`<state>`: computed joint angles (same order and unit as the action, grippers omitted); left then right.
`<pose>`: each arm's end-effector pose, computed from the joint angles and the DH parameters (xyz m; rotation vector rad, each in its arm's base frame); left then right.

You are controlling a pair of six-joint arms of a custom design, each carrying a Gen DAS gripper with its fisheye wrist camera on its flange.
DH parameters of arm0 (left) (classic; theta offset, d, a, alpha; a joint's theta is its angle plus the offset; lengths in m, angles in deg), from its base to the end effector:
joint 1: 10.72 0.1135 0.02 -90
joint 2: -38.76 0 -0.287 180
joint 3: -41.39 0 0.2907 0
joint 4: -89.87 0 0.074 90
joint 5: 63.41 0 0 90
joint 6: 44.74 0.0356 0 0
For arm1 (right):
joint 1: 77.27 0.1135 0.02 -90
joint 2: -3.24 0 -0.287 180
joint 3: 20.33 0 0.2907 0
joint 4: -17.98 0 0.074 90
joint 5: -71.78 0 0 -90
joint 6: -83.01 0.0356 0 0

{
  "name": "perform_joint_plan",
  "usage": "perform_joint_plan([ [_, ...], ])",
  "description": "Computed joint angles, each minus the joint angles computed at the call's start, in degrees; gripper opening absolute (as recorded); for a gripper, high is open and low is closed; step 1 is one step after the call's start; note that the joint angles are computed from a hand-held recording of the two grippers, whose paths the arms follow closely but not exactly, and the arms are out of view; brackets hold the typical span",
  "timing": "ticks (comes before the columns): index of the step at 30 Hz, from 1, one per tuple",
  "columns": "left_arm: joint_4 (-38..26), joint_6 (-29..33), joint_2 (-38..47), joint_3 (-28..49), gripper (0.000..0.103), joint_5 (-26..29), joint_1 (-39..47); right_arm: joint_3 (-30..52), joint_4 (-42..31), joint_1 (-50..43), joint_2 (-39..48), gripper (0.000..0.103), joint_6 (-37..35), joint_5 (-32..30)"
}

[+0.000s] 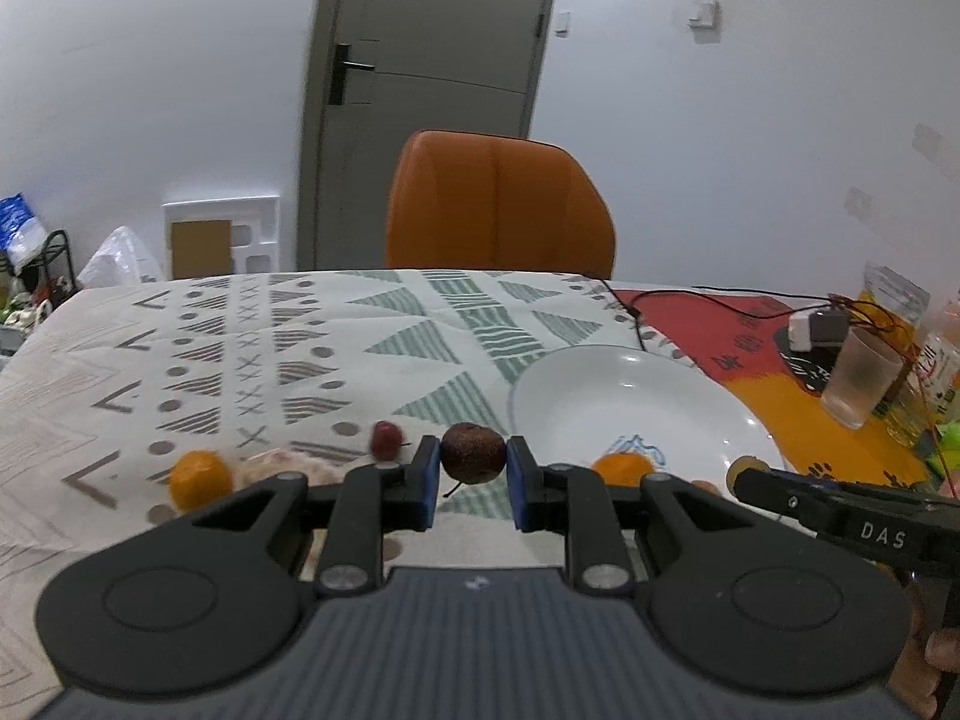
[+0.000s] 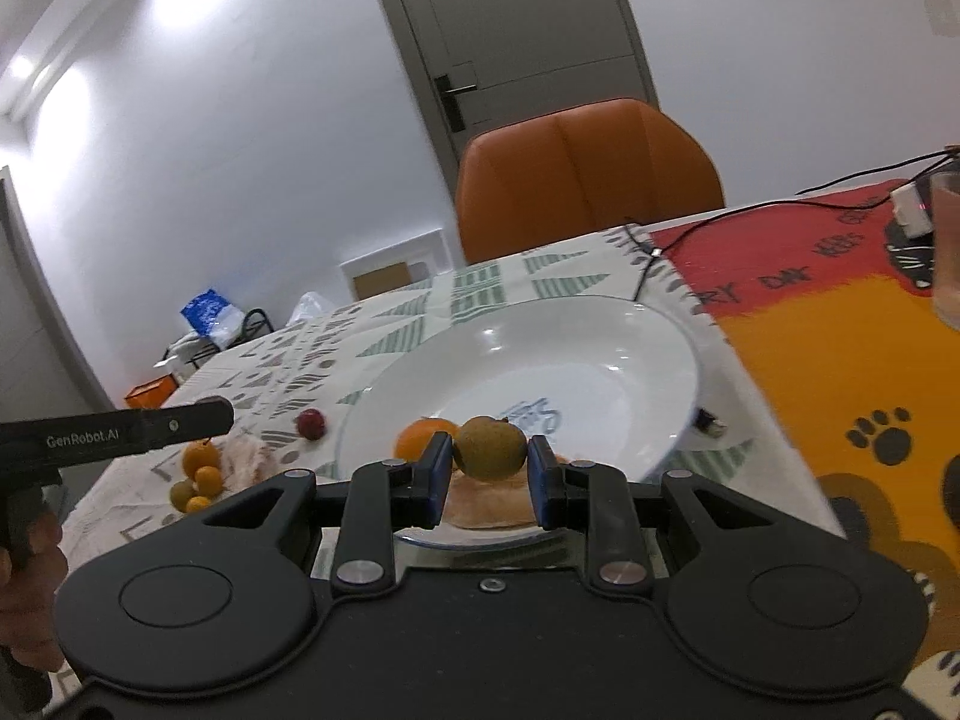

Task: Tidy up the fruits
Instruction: 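Carry both fruits over the white plate and release them onto it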

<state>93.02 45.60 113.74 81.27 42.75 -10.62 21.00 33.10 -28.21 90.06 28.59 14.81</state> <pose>0.2753 -0.0094 0.1663 0.1707 2.1110 -0.2952 0.2096 0.2120 0.1402 0.1025 2.0216 0.3325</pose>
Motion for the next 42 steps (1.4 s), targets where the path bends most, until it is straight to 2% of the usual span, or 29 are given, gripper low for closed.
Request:
perform_joint_plan([
  [7, 0.99, -0.02, 3.78, 2.45, 0.022, -2.56, -4.62, -1.44, -0.62, -1.27, -1.49, 0.025, -0.23, 1.30],
  [20, 2.13, -0.29, 9.74, 6.73, 0.022, -5.92, -9.84, -3.30, 1.86, -4.10, -1.60, 0.025, -0.54, -0.71],
  [33, 0.54, -0.87, 10.36, 8.01, 0.026, -8.02, -10.80, -3.32, 2.72, -4.72, -1.13, 0.025, -0.65, -1.34],
  [38, -0.51, -0.08, 8.31, 6.81, 0.037, -8.67, -9.57, -2.58, 1.66, -4.15, -0.74, 0.033, 0.05, 0.23],
  [42, -0.69, 0.78, 6.29, 5.28, 0.056, -9.22, -8.06, -2.56, 2.04, -3.10, -0.90, 0.044, 0.18, 0.90],
])
